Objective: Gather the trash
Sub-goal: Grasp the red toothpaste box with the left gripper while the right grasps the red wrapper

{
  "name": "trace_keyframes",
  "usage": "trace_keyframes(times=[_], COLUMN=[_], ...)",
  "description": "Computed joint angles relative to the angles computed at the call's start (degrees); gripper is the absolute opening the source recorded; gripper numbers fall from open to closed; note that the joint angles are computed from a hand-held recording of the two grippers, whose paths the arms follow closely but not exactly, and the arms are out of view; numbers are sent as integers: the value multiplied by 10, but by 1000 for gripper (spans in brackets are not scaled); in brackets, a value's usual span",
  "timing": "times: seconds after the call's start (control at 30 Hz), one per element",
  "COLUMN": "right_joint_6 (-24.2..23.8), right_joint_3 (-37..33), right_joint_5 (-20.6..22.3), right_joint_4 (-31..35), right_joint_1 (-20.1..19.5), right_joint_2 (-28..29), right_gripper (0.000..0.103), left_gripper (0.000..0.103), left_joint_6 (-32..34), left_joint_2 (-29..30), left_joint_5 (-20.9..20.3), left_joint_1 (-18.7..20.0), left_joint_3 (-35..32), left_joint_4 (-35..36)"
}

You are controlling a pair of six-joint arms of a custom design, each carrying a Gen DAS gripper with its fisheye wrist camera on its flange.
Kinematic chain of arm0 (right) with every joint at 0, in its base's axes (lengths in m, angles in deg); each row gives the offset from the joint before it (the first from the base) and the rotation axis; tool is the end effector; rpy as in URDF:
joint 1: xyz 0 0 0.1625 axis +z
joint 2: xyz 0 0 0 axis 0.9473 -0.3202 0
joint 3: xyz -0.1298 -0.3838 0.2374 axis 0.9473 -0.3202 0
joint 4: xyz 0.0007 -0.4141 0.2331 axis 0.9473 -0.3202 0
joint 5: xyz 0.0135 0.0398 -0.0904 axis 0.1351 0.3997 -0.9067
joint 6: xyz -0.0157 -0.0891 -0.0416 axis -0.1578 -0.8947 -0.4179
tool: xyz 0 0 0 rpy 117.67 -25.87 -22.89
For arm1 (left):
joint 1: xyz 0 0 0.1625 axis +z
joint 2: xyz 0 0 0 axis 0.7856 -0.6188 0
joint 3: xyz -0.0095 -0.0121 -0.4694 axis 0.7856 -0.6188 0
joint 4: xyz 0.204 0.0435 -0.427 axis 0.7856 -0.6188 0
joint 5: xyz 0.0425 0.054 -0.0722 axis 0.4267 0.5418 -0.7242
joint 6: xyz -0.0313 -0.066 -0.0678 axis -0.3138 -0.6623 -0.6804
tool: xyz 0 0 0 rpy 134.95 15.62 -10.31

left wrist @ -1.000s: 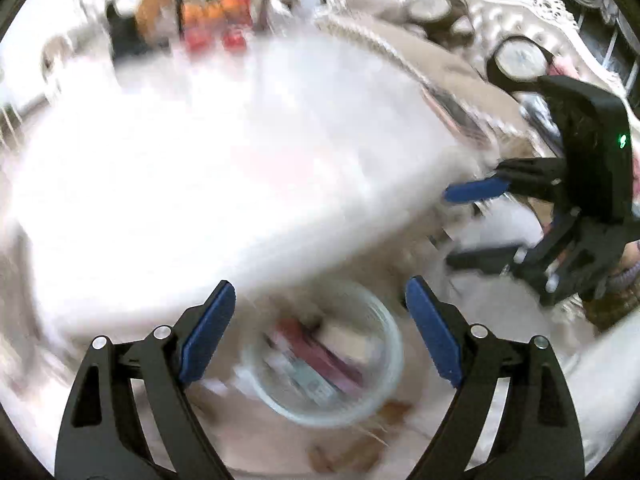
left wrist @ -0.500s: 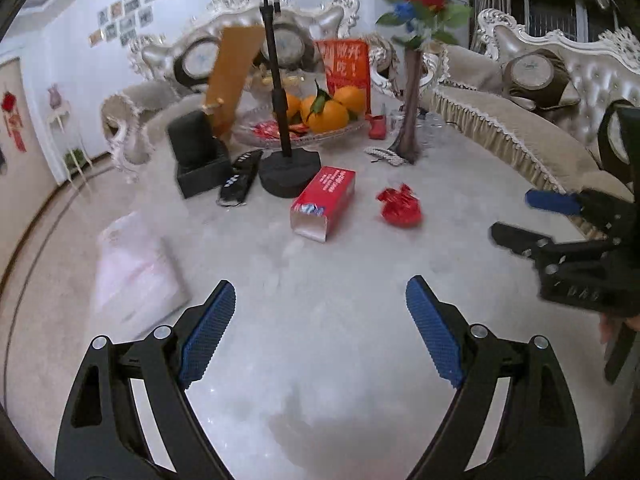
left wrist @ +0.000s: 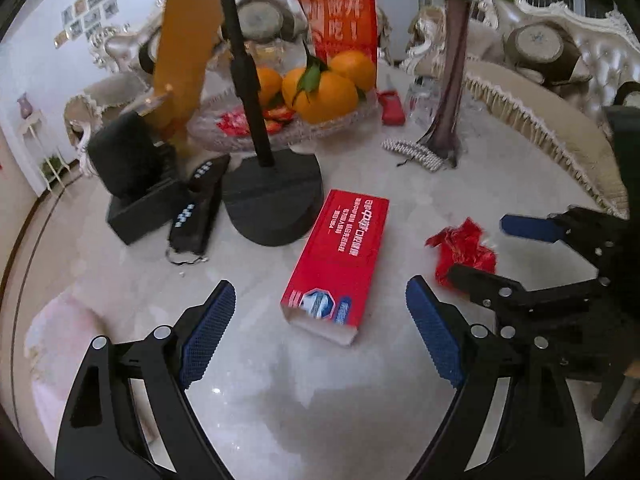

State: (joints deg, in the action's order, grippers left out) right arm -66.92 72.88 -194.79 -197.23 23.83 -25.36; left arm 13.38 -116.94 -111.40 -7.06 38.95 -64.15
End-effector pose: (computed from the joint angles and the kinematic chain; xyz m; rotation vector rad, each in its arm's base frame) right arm 0.1695 -0.8235 0.4002 0.8608 -2.3753 0.5898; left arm -0.4869 -0.7901 0.1075 0.4481 2.1617 -0.7892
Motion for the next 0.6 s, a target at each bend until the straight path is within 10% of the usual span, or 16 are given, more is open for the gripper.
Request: trace_keyframes(times=[0.23,0.33,0.6], right_joint_6=[-2,-4,27], right_joint_3=[-26,-29,-15], right_joint_5=[-2,16,51], right_joint_4=[23,36,58], right_joint_1=[-10,-12,-14], right_joint_2=[17,14,-12], right_gripper=[66,40,36], left_gripper=[85,55,53], left_joint_6=[-19,-42,-92], left_joint_2=[22,34,13], left_joint_5=[-3,0,0], left_joint_1=[17,19,6], left_joint_3=[-36,-61,-33], left_joint_4=[36,98,115])
